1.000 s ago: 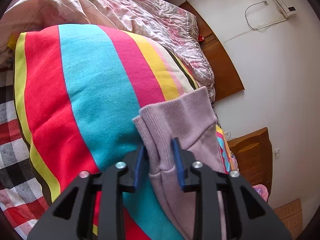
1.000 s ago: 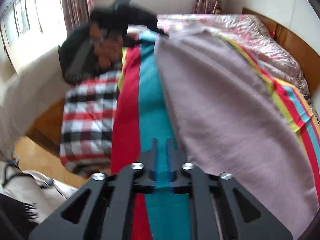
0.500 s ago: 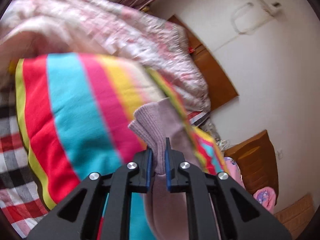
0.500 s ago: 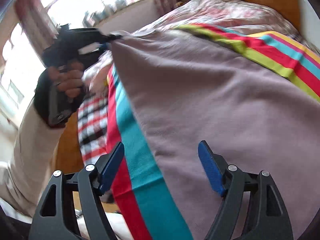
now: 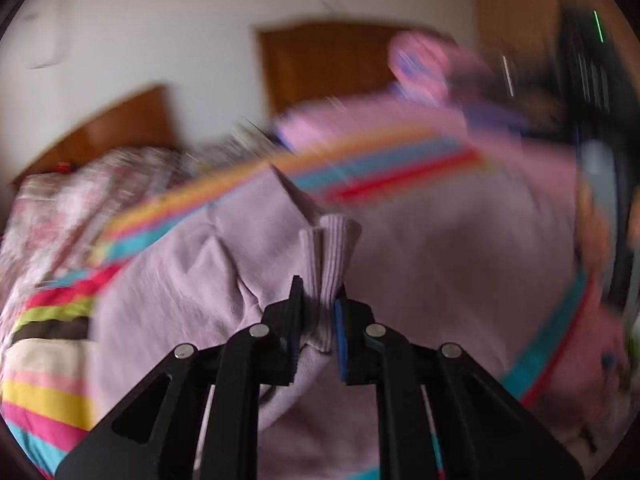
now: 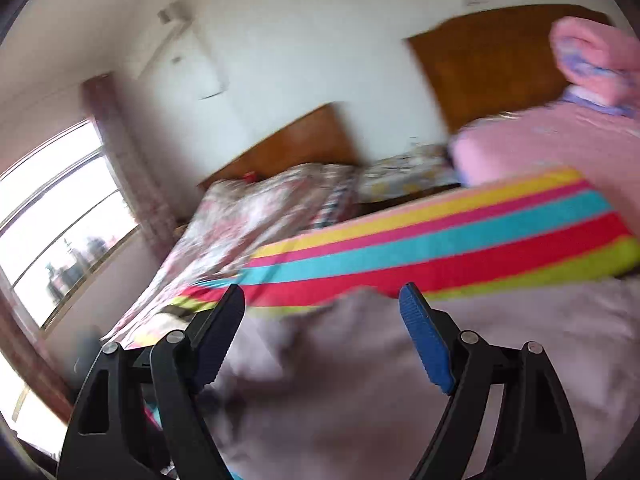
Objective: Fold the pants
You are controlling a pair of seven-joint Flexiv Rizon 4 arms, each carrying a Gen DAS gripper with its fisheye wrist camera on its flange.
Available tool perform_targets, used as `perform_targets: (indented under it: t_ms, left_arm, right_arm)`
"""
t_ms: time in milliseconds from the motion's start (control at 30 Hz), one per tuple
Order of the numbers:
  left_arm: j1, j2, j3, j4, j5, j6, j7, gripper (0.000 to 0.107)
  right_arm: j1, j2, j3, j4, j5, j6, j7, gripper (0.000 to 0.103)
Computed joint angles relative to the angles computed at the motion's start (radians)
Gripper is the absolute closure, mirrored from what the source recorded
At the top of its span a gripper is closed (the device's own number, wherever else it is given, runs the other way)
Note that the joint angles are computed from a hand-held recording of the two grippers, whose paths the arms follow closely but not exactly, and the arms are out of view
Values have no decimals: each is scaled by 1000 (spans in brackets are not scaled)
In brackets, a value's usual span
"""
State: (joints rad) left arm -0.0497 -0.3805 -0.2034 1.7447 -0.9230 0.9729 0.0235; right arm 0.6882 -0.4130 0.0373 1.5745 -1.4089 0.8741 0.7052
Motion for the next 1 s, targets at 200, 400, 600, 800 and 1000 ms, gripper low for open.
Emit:
perform_targets:
  t_ms: [200,400,600,800,1000]
  left_arm:
    - [69,84,-20,85,-179,-190,252,37]
    - [83,-22,73,-82,-265,-60,17,23]
    - [144,-115,96,-131,-122,79,-165,23]
    - [214,-89,24,-36,-144,105,-62,23]
    - [220,-91,29,-8,-164,125,36,20]
  right_arm:
    - [-26,11,40,103,4,109,127,24]
    - [-37,-237,43,-123,155,427,-8,25]
    - [-12,-326,106,-233,395,405,-234,28]
    - [-14,-374,188,-373,638,211,-444,29]
    - [16,-436,188,-514,769,110,-577,72]
